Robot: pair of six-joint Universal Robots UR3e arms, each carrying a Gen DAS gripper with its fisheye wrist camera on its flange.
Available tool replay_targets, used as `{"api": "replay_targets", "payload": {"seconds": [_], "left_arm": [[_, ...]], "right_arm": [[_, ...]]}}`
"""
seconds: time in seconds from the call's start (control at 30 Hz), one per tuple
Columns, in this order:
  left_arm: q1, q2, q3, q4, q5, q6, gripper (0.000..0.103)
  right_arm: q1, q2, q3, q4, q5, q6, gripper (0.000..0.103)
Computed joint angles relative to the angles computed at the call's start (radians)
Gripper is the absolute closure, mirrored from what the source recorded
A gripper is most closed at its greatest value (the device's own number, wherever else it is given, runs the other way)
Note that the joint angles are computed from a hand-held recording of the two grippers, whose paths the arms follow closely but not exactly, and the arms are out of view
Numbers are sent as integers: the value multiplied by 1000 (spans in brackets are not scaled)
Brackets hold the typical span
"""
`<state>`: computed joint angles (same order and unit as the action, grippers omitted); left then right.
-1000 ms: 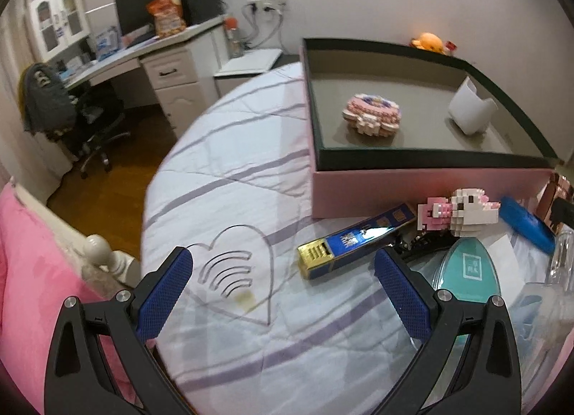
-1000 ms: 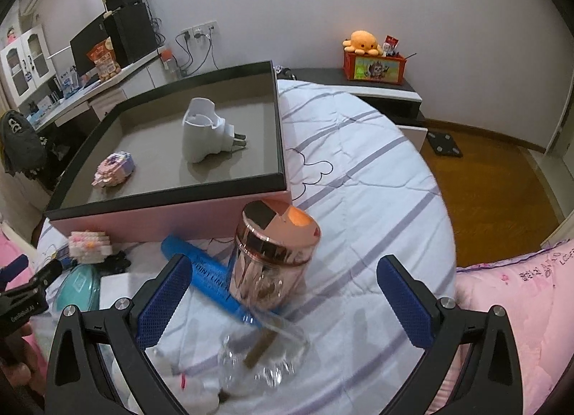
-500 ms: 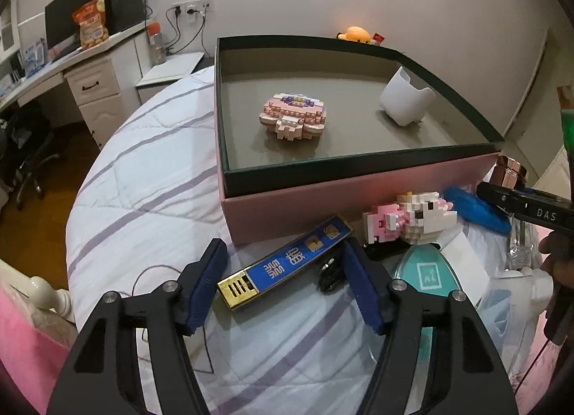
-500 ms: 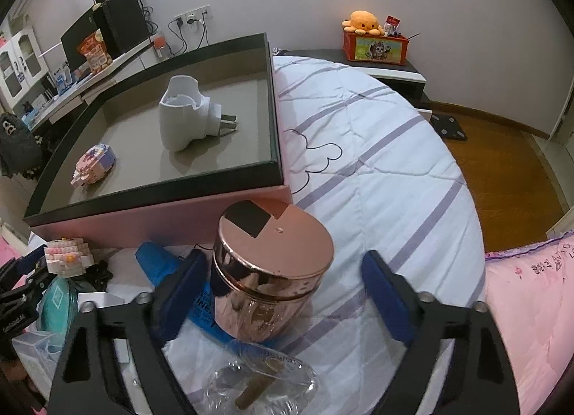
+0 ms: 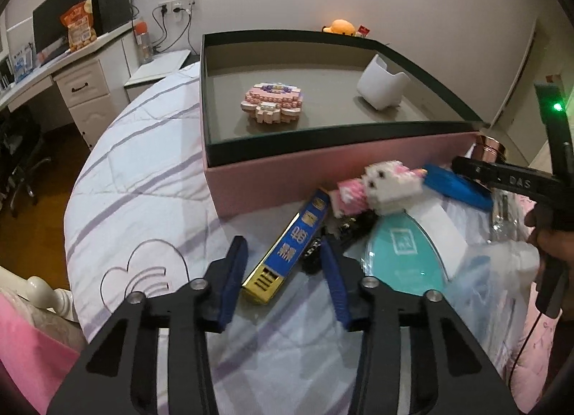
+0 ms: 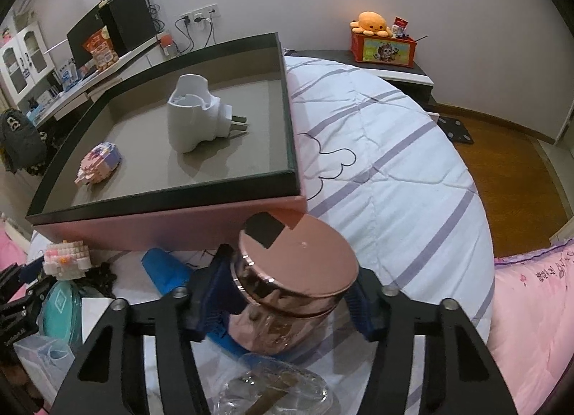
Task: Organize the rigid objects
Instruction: 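Grasp the blue pen box with the left gripper while the right grasps the rose-gold jar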
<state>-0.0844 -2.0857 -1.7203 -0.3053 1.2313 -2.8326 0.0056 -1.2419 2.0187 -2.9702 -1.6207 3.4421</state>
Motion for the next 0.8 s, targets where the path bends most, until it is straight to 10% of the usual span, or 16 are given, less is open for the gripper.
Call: {"api": "replay_targets", "payload": {"seconds": [0.17,0.8], "left_arm": [[-36,-35,29,58,77,-37,54],[-35,-14,23,20,40,-84,83]], "right_arm": [[-4,-4,7,-5,4,2,49],[-14,-27,45,-34,26,-26,52]]}}
